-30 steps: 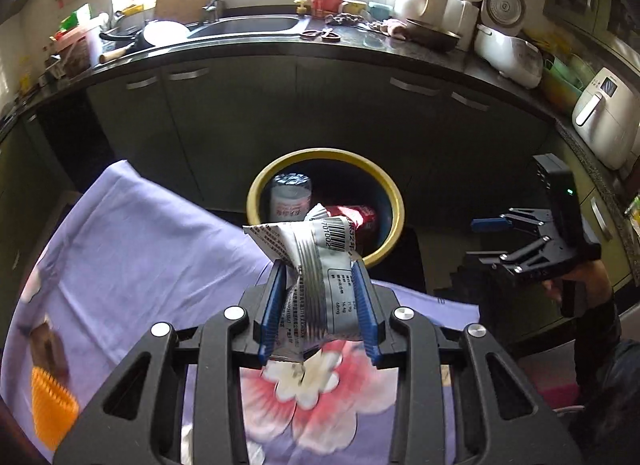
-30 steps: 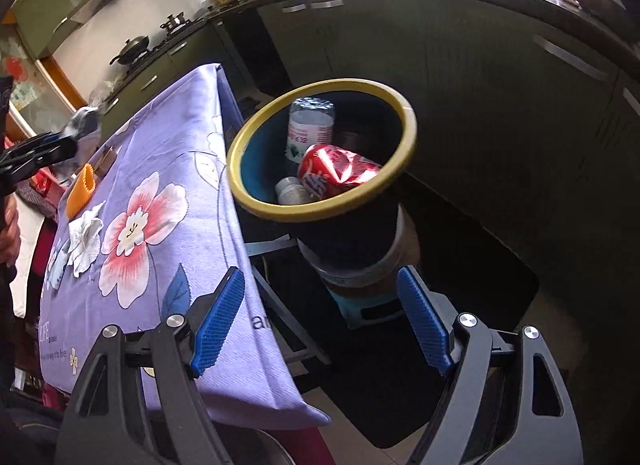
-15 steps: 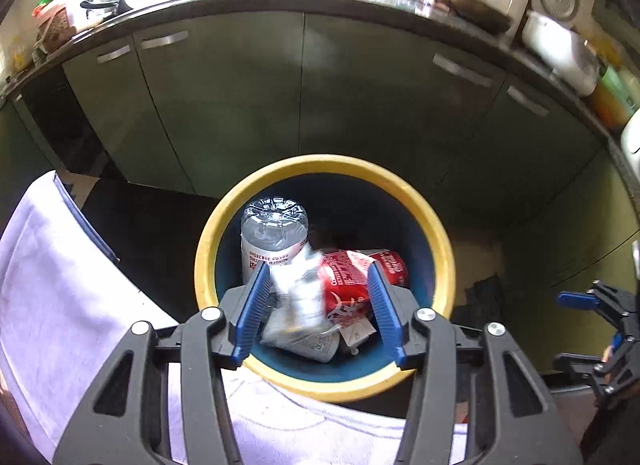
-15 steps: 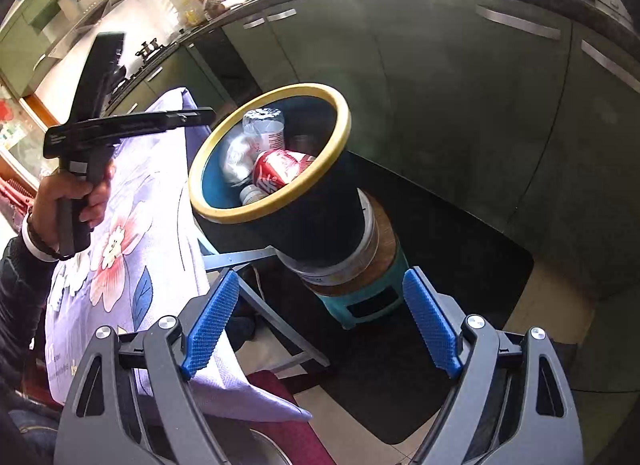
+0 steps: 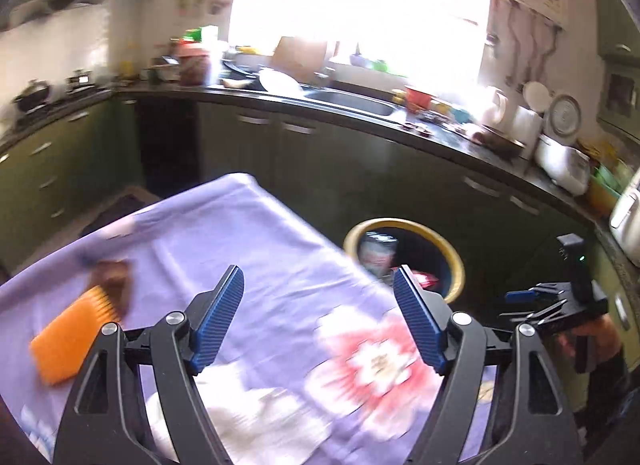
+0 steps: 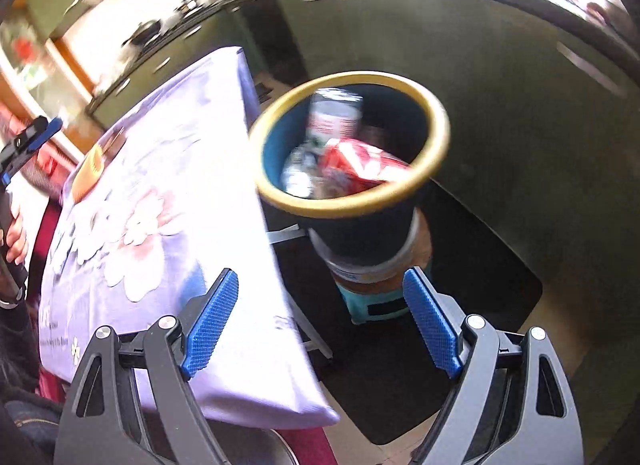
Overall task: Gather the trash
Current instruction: 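Grasp the white paper towel with the right gripper, then carry the paper towel over the bin and open the right gripper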
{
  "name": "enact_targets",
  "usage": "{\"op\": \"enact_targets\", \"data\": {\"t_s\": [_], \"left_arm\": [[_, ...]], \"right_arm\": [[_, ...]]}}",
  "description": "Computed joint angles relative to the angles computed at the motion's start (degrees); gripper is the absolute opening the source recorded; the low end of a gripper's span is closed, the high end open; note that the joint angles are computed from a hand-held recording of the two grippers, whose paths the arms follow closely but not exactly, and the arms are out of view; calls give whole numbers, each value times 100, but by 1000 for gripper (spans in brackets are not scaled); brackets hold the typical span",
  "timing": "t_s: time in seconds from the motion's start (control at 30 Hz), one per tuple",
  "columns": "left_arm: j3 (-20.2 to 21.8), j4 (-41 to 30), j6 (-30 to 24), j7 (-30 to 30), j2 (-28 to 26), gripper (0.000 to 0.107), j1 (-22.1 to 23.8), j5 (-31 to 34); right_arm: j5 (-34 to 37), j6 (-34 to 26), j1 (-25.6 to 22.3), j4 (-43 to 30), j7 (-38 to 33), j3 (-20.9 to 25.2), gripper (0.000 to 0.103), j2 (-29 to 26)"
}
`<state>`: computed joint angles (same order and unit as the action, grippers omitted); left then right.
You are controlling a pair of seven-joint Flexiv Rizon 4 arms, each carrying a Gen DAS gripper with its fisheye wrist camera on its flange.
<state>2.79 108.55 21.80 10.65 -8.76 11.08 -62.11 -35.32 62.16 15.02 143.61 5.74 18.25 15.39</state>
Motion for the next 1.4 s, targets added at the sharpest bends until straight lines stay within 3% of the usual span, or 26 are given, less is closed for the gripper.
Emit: {"op": "enact_targets", "data": {"t_s": [0.17, 0.27, 0.37, 0.5, 0.67, 0.73, 0.87, 0.93, 1.0, 1.03, 1.4], "left_arm": [[93, -369, 563, 269, -497, 79, 467, -596], [-34, -520, 1383, 664, -796, 80, 615, -1155], [-142, -736, 1657, 756, -1084, 80, 847, -1452], [-228, -971, 1632, 376, -1349, 80, 1107, -1376], [-326, -1079, 1471, -4, -1455, 80, 1283, -1216], [-343, -1093, 1442, -109, -1472, 80, 1308, -1150], [-375, -999, 1537, 43, -1422, 80, 1299, -1178], [-376, -959, 1541, 106, -1391, 80, 1289, -1191], [-367, -940, 1502, 123, -1379, 80, 1286, -1170], [-365, -932, 1515, 153, -1380, 80, 1280, -1178], [-356, -950, 1515, 154, -1387, 80, 1284, -1289]], "right_arm": [[44, 358, 350, -1003, -1242, -280, 84, -1096], [249, 429, 643, -1833, -2231, -401, 83, -1850], [533, 471, 922, -2810, -3420, -457, 83, -2644], [847, 104, 1274, -4129, -4848, -504, 83, -3611], [953, -599, 1691, -5179, -5596, -742, 83, -4364], [1167, -688, 1704, -5393, -5777, -758, 83, -4531], [1327, -821, 1766, -5527, -5995, -859, 66, -4634], [1363, -816, 1790, -5571, -6045, -889, 47, -4657], [1342, -802, 1836, -5571, -6036, -938, 17, -4643], [1259, -825, 1891, -5543, -5976, -1006, 10, -4624], [923, -71, 1897, -4767, -5176, -1128, 5, -3942]]}}
